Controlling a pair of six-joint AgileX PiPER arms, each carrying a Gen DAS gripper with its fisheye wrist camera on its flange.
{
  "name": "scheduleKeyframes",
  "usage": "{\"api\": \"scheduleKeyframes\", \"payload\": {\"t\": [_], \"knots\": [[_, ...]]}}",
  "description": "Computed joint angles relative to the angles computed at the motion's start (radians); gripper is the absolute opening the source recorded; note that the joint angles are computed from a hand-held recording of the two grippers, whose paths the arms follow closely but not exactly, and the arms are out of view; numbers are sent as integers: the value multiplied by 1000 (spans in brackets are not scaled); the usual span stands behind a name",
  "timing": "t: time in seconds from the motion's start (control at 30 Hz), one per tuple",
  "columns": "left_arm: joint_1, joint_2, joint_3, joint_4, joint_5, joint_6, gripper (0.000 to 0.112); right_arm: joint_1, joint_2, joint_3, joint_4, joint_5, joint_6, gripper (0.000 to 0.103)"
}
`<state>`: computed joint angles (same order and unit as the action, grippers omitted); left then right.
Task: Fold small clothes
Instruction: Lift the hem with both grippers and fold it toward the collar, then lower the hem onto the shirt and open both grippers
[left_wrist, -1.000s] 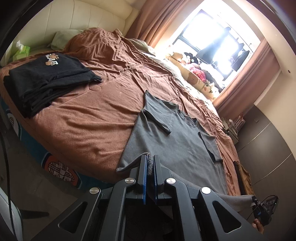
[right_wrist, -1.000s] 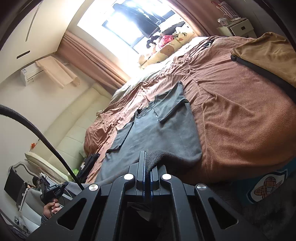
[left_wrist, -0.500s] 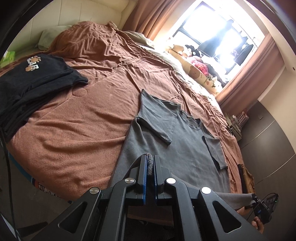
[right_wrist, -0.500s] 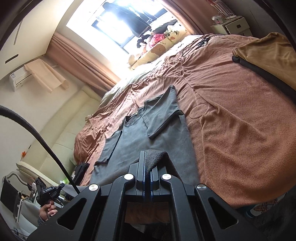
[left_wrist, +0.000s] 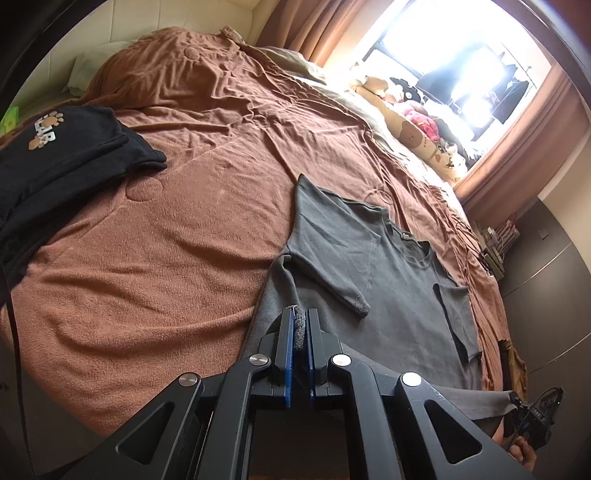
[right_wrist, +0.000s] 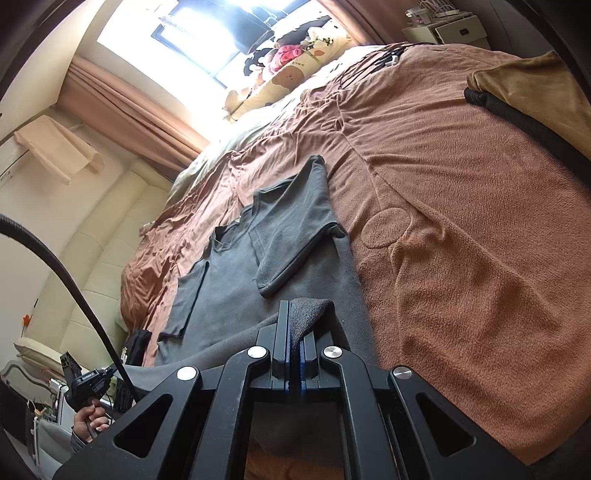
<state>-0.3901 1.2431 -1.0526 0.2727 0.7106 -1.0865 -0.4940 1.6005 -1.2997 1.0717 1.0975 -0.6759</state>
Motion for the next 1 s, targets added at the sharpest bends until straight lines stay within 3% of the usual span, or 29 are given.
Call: {"api": "scheduleKeyframes", "payload": {"t": [0.3,0.37,0.43,0.47,0.5,0.53,0.57,0.63,0.7,0.8,1.0], "knots": [[84,159,-73,-29,-21,53,6,117,117,-163,-113,-82,180,0],[91,204,-114,-54,17,96,8,136,145,-199,-170,-101,249,1],[87,216,-130,-51,53,102,16,157,174,-248,-239,-82,321,2],[88,206,-122,-61,49,120,29,163,184,-263,-246,-67,333,3],[85,191,-110,-58,45,129,38,165,180,-265,-244,-61,329,6],[75,178,-102,-37,53,123,57,166,168,-256,-239,-61,310,14],[62,166,-96,-6,67,109,67,166,158,-254,-241,-58,298,22],[50,150,-86,23,91,117,70,164,131,-239,-256,-70,288,70],[52,144,-77,12,113,156,71,147,91,-204,-241,-99,254,74],[41,139,-60,14,141,199,72,120,72,-189,-232,-75,218,74],[-6,154,-48,64,199,256,81,172,13,-178,-417,-71,189,74]]}}
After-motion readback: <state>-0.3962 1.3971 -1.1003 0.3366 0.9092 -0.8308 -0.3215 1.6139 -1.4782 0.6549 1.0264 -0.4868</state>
